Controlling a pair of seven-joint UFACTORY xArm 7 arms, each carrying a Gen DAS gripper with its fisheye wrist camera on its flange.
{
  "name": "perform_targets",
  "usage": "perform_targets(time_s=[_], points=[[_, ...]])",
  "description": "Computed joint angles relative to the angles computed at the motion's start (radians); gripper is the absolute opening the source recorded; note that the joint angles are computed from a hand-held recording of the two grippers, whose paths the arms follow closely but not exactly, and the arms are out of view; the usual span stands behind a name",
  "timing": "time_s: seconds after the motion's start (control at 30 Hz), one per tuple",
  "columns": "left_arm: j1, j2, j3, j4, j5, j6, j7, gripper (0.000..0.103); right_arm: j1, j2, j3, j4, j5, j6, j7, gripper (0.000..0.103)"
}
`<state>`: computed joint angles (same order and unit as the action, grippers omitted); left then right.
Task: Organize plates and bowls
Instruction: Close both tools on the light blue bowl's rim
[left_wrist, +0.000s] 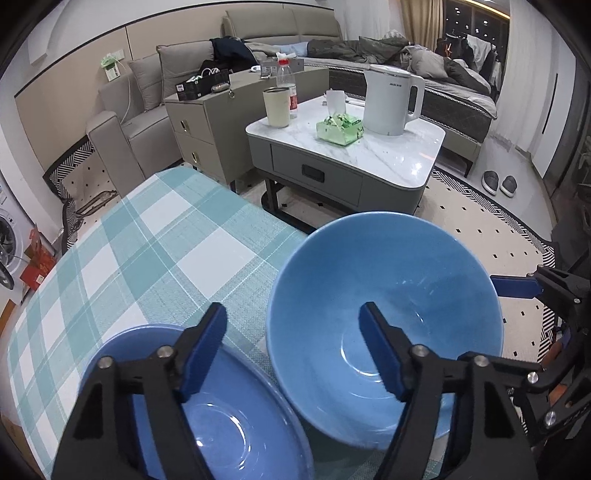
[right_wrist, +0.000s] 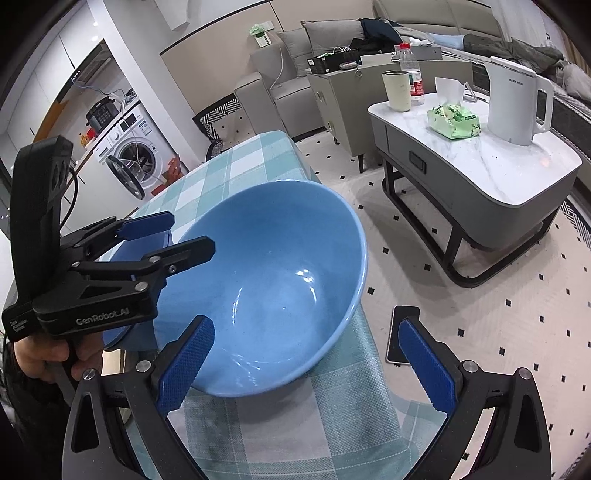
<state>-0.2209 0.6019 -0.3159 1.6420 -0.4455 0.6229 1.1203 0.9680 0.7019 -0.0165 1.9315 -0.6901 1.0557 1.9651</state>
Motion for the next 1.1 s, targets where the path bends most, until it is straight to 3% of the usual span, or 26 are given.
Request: perform_targets(time_s=[0.2,0.47,0.9,1.1], points=[[-0.017,0.011,0.012,0.009,0.032,0.004,-0.029,0.058,-0.007,-0.007,-0.001,-0.029,-0.001,-0.053,0.014,0.102],[-0.031,0.017,0.022,0.015,0.067,0.017,-0.056,0.044,-0.007,-0.005,0.002,-0.026,0.005,-0.047,0.006,0.101],[-0.033,0.006,0.019,-0.010,0.089,-0.013,-0.068,0.043,-0.005,0.011,0.003,0.005,0.020,-0.033,-0.038,0.097],[-0.034,0.006,0.019,-0.012,0.095,-0.020,-0.067,0.043,-0.011,0.018,0.005,0.009,0.035,-0.045,-0.056,0.086]])
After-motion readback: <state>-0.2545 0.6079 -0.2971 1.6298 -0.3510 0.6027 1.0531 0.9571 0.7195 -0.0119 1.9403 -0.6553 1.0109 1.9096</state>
